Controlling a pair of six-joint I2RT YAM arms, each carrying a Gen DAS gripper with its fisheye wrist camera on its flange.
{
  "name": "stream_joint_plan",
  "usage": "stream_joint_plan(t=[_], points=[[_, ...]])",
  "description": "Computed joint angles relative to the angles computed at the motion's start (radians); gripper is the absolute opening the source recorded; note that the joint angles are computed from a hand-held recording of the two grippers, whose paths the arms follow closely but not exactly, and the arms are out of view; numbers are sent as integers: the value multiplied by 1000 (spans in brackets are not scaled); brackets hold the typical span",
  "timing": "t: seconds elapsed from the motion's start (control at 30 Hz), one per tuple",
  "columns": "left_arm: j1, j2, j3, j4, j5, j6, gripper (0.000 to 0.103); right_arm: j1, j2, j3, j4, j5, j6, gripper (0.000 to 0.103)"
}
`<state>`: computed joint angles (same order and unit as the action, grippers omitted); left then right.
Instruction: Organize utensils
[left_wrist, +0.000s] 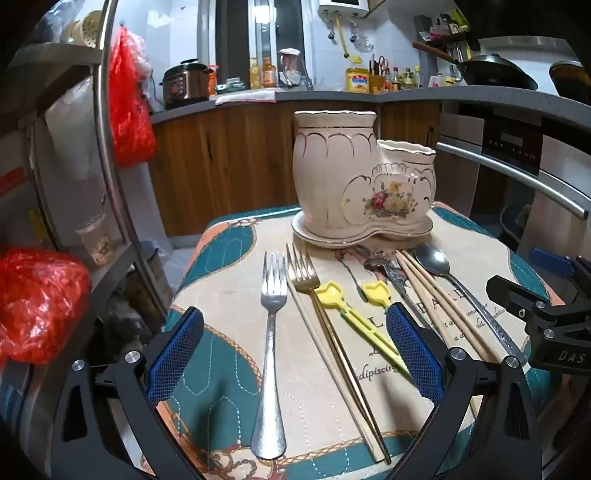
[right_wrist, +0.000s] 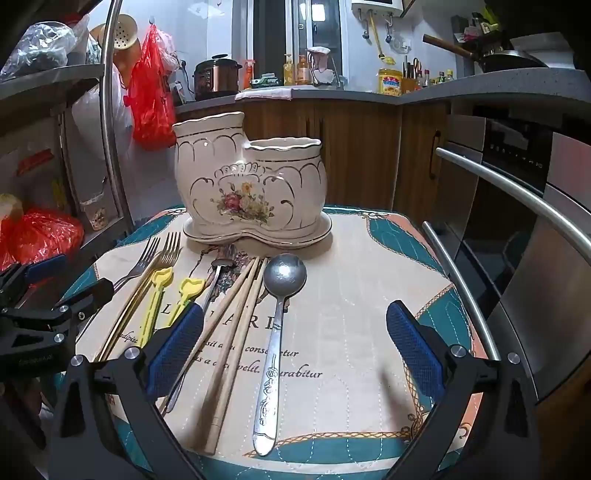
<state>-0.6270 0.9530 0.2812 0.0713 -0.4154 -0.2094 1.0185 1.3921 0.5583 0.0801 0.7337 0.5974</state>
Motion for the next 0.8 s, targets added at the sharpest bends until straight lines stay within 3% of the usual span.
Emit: stream_joint_plan(t=[0.8], points=[[-25,-5,-15,23,-26,0,98,23,19,16,-23,32,16,98]])
